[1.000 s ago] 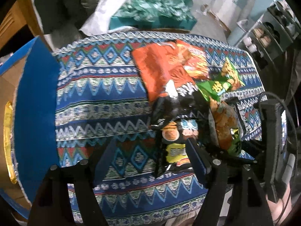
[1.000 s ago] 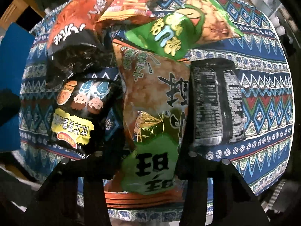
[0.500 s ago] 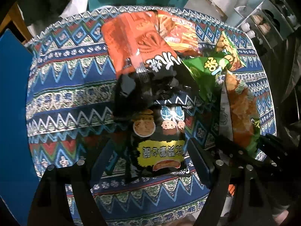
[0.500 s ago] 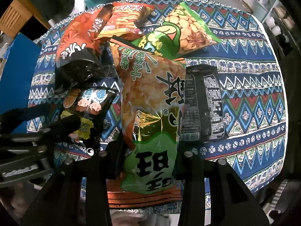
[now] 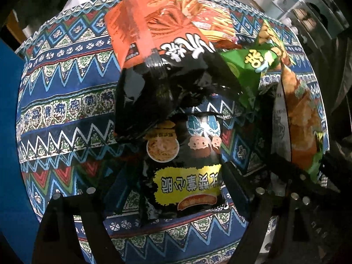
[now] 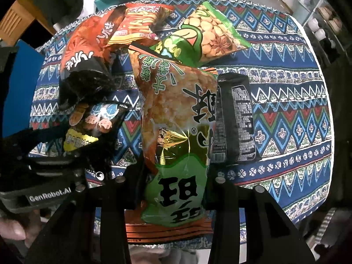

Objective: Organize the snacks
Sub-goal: 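Grasp a black snack bag with the left tool while the right tool grasps a green-and-orange bag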

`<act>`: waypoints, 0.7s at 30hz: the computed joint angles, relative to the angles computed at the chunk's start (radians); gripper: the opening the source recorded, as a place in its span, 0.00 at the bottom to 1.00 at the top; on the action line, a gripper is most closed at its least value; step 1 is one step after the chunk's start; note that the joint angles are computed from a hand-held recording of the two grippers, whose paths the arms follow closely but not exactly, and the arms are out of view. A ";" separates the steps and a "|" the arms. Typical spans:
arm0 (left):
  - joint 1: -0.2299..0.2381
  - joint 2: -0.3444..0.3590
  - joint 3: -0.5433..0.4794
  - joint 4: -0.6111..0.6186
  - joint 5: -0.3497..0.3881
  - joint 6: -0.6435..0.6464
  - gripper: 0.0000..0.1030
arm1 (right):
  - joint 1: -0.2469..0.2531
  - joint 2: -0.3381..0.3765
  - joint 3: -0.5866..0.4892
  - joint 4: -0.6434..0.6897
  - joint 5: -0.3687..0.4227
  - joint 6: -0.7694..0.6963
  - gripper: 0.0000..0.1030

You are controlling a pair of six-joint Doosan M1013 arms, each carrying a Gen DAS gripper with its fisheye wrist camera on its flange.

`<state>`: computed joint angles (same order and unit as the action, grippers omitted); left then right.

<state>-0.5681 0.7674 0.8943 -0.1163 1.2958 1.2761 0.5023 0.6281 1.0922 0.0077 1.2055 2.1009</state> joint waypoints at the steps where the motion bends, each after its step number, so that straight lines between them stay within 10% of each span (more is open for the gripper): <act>1: -0.004 -0.003 0.006 0.011 -0.011 0.006 0.80 | -0.001 -0.001 0.002 0.001 0.000 -0.001 0.37; 4: -0.010 -0.007 0.010 0.011 -0.011 0.020 0.59 | 0.000 0.001 -0.003 0.007 -0.002 -0.011 0.37; 21: 0.027 -0.129 0.137 0.007 -0.096 0.049 0.58 | 0.022 -0.023 -0.023 -0.031 -0.053 -0.014 0.37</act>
<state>-0.5415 0.6385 1.0311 -0.1093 1.1997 1.3247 0.5241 0.6051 1.0689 -0.0237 1.1523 2.0868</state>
